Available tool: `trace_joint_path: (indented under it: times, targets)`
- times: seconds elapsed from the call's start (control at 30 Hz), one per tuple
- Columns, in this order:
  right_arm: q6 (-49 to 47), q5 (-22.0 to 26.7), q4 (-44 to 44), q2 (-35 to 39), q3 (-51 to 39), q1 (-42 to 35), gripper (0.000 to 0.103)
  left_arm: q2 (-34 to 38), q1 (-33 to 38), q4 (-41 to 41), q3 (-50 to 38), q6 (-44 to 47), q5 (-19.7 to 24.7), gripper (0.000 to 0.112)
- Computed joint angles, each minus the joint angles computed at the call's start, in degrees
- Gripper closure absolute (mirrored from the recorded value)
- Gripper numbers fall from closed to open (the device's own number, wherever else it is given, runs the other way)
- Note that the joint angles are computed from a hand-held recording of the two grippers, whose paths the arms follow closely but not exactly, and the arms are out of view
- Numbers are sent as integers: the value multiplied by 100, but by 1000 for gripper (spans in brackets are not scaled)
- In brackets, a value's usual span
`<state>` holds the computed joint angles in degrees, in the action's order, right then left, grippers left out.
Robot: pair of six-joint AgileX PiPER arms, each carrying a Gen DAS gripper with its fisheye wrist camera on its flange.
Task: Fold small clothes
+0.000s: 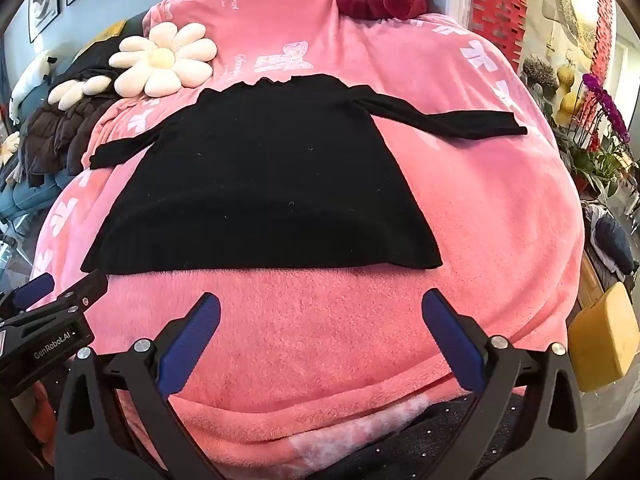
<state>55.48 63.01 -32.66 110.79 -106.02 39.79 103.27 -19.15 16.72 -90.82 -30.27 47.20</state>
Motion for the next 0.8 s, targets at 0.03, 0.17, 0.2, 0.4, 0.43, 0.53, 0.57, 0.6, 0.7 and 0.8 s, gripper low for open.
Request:
trace_joint_path:
  times: [0.03, 0.17, 0.2, 0.4, 0.43, 0.53, 0.57, 0.6, 0.7, 0.8]
  targets:
    - [10, 4, -24, -14, 22, 14, 5, 45, -78, 225, -58, -51, 111, 26]
    - [47, -19, -32, 22, 25, 8, 5, 109, -101, 244, -160, -90, 192, 26]
    - [55, -24, -28, 26, 25, 7, 5, 135, -118, 267, -199, -112, 221, 26]
    - [62, -5, 10, 7, 51, -21, 5, -10, -27, 161, 20, -8, 19, 26]
    - [56, -4, 17, 9, 50, -22, 5, -25, -91, 206, 22, -92, 48, 26]
    - [60, -2, 20, 17, 45, -22, 5, 41, -121, 206, -118, -88, 135, 26]
    - [59, -5, 23, 15, 49, -23, 5, 47, -132, 211, -117, -108, 142, 26]
    - [64, -2, 16, 17, 49, -20, 5, 55, -115, 198, -117, -94, 142, 26]
    - [61, -6, 21, 17, 50, -22, 5, 47, -78, 152, -88, -58, 125, 26]
    - [50, 5, 29, 21, 39, -25, 5, 50, -71, 158, -28, -54, 69, 26]
